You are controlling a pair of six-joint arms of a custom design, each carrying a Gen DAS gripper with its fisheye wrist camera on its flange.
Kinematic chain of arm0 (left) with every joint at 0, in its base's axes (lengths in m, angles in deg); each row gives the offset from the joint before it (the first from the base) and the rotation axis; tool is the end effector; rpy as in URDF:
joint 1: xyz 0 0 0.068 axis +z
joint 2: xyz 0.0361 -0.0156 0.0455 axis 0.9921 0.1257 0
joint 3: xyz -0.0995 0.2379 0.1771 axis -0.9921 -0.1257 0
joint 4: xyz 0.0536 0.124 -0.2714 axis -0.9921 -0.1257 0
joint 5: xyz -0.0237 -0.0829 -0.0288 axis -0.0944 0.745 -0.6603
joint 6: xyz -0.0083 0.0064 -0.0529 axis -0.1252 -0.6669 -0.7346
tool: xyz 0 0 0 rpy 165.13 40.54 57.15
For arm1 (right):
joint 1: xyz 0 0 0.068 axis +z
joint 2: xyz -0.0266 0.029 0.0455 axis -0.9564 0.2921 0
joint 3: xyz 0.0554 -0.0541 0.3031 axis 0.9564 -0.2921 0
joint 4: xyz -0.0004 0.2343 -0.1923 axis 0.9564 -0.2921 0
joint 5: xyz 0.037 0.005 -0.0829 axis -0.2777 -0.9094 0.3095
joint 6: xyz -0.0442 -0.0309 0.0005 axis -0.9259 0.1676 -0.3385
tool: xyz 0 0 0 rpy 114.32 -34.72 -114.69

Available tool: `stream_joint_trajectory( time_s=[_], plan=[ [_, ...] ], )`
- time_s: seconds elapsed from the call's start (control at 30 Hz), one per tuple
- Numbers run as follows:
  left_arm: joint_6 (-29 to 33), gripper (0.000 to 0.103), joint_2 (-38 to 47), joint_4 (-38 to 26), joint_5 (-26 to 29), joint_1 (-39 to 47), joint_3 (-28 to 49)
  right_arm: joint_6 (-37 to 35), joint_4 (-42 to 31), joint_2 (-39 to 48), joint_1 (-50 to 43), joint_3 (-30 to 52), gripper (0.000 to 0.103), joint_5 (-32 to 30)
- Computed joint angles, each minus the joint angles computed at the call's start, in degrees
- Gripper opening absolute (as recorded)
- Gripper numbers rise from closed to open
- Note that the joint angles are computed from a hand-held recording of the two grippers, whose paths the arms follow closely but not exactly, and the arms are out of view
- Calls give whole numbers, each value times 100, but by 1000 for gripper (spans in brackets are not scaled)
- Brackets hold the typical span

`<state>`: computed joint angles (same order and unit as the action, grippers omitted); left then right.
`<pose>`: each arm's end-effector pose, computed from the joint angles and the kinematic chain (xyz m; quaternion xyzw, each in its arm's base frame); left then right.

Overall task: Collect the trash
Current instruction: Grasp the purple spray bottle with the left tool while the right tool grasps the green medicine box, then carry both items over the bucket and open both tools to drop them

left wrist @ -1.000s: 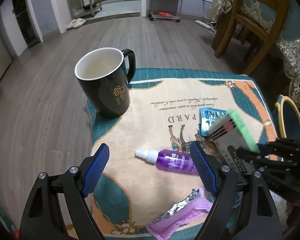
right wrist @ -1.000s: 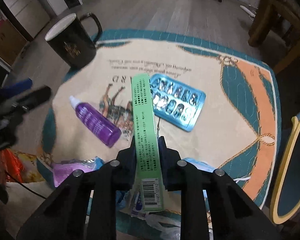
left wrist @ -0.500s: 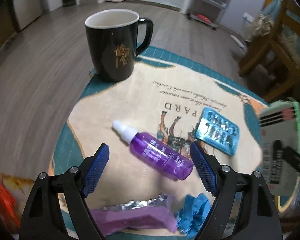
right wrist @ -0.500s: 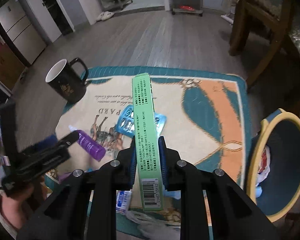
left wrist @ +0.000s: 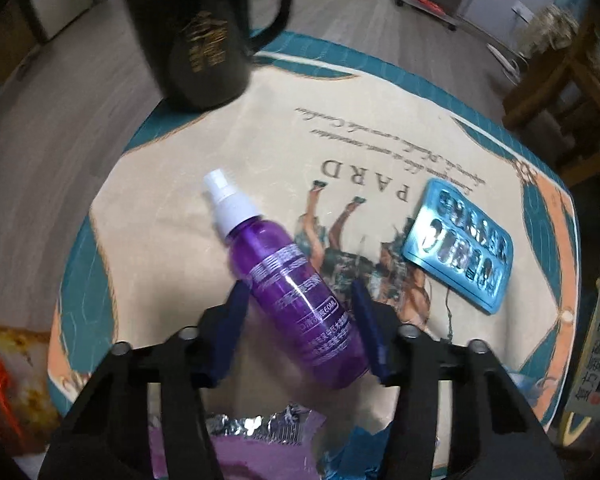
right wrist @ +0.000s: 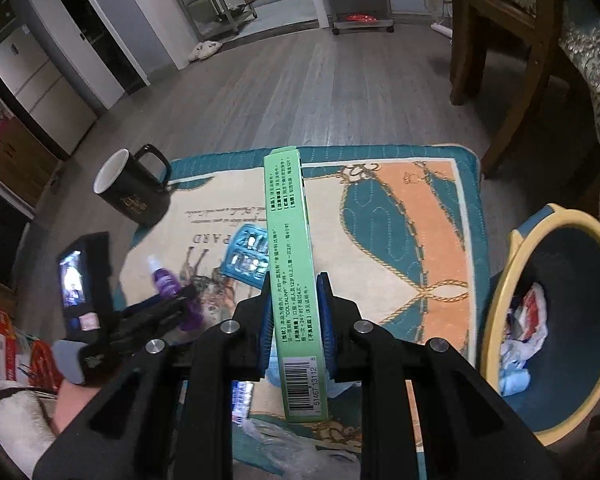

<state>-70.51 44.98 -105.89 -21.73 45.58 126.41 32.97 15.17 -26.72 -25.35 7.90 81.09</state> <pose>0.2044 -0.1478 0.1546 -0.0408 0.9849 -0.0263 0.1664 0.1419 0.1449 0.2447 0.0564 0.9554 0.1412 0.2532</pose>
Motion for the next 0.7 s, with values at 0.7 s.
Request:
stream_joint_trajectory(
  time_s=[0.7],
  plan=[
    [549,34,-935,-301,-296,-367,90,-22,48,36,23,27,19,57]
  ],
)
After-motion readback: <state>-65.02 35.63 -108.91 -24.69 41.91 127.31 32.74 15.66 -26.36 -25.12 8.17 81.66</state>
